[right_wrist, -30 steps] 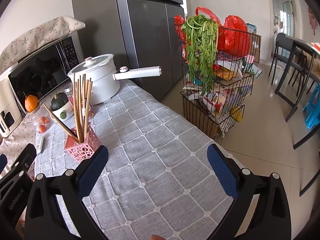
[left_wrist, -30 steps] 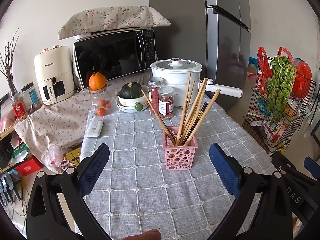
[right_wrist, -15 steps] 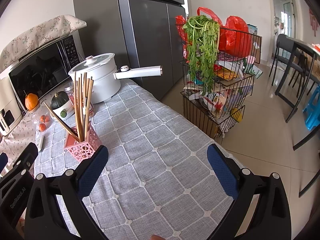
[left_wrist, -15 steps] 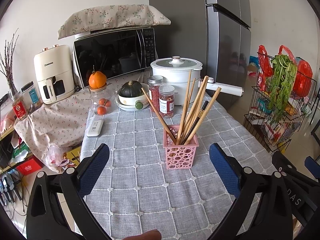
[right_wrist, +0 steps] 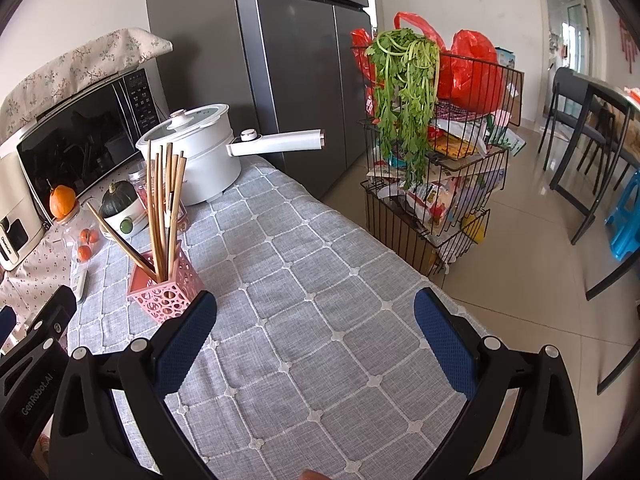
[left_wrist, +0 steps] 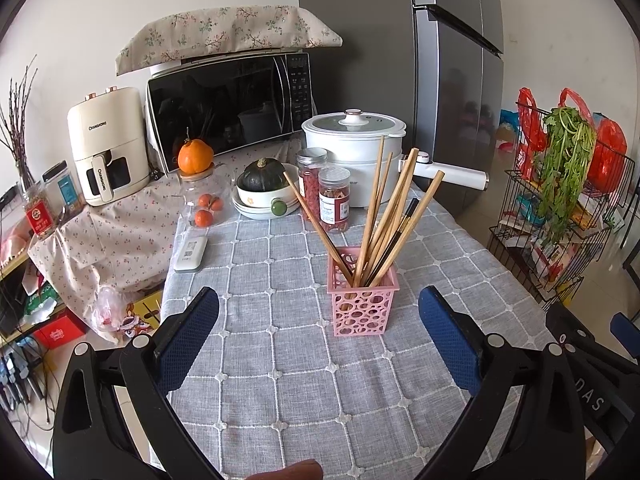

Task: Organize utensils

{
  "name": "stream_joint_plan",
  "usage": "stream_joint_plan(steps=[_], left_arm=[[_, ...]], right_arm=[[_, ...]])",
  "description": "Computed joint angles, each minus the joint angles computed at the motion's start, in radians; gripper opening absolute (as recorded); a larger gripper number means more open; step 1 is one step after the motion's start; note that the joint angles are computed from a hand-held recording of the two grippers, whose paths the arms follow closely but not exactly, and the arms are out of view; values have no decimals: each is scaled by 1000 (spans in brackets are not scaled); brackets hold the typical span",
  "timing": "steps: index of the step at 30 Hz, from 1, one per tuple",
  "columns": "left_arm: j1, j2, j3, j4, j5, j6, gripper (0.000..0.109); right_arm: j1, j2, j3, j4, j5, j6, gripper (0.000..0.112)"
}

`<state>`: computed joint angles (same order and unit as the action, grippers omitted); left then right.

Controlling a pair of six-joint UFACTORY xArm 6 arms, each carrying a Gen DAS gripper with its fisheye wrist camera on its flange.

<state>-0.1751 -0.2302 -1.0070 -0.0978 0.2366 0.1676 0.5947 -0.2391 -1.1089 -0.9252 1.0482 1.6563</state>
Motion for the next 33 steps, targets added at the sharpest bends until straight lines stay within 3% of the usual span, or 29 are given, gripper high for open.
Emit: stream_joint_plan(steps=[15,27,33], left_arm=[[8,-4,20,-2,-8,6,96],[-4,-18,21,-192,-9,190,93],[-6,-5,2,-226,-4,227,89]], right_arm=[[-6,1,3,10,-10,-8,96],[-21,-4,12,36,-30,-21,96],[-19,-3,10,34,-26,-21,96]])
